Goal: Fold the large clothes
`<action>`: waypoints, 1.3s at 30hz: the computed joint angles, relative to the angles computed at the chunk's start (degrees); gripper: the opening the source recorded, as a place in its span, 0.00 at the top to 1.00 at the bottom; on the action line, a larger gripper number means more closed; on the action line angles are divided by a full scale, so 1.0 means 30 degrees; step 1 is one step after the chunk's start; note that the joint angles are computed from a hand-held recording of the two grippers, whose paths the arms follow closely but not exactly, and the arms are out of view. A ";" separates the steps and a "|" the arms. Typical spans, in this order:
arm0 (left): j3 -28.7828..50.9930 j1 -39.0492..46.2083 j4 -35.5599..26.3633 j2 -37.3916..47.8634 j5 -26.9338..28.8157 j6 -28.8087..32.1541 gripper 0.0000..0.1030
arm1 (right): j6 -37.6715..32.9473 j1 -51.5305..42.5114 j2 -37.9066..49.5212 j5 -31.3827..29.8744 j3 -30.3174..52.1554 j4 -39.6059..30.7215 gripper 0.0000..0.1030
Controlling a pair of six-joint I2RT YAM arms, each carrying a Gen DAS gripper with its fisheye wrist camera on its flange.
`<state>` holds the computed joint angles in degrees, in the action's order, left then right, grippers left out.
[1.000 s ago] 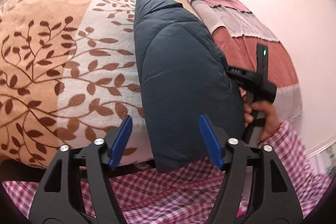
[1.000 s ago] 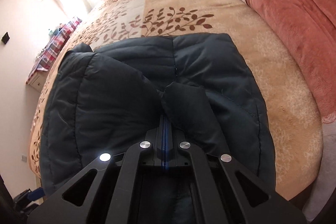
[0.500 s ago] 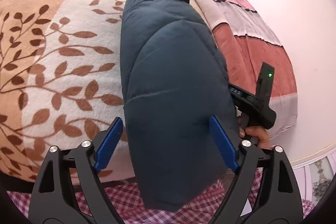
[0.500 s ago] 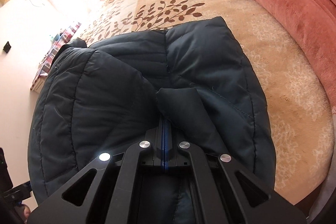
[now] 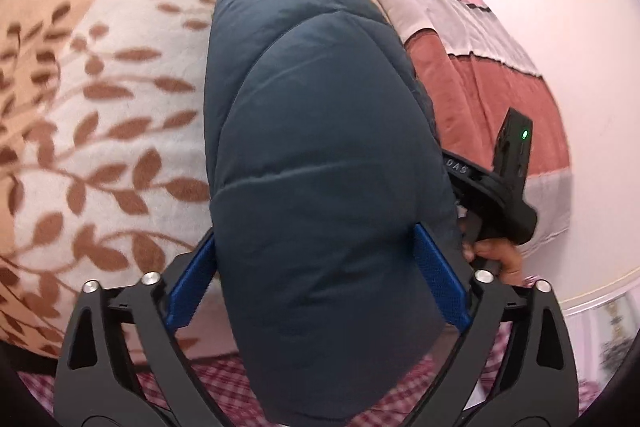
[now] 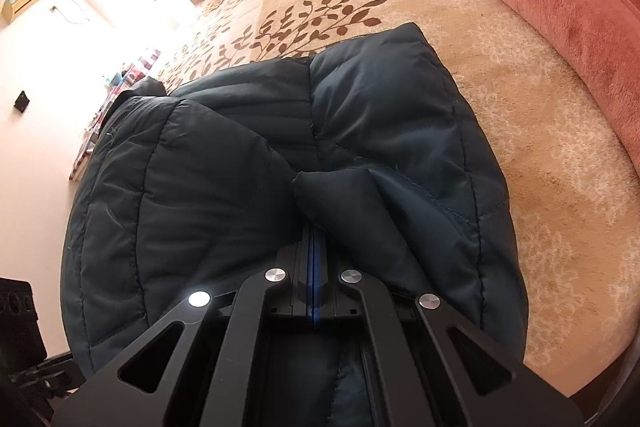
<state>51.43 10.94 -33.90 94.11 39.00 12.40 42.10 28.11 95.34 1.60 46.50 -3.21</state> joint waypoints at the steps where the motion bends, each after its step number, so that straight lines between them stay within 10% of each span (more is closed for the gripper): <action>1: -0.0258 -0.0141 0.0259 -0.0321 -0.0348 -0.0013 0.20 | -0.0009 0.0009 0.0037 0.0057 0.0080 -0.0102 1.00; 13: -0.0671 -0.0649 0.0802 -0.1171 -0.2537 -0.0386 0.33 | 0.0612 0.0806 -0.3258 0.0442 0.0701 -0.3326 0.87; 17: -0.0757 -0.0612 0.0823 -0.1233 -0.2573 -0.0348 0.33 | 0.0770 0.1920 -0.9459 0.2760 -0.1294 -0.5006 0.21; 23: -0.0601 -0.0573 0.0612 -0.1064 -0.2565 -0.0349 0.33 | 0.0287 0.0182 -1.1819 0.0552 -0.3455 -0.7025 0.17; 34: -0.0452 -0.0765 0.0501 -0.1005 -0.3069 -0.0520 0.32 | 0.1098 -0.3956 -0.5604 -0.7758 -0.6360 0.0639 0.07; 39: -0.0198 -0.0872 0.0416 -0.0716 -0.3091 -0.0600 0.31 | 0.0840 -0.3655 -0.4576 -0.7680 -0.5910 0.1047 0.09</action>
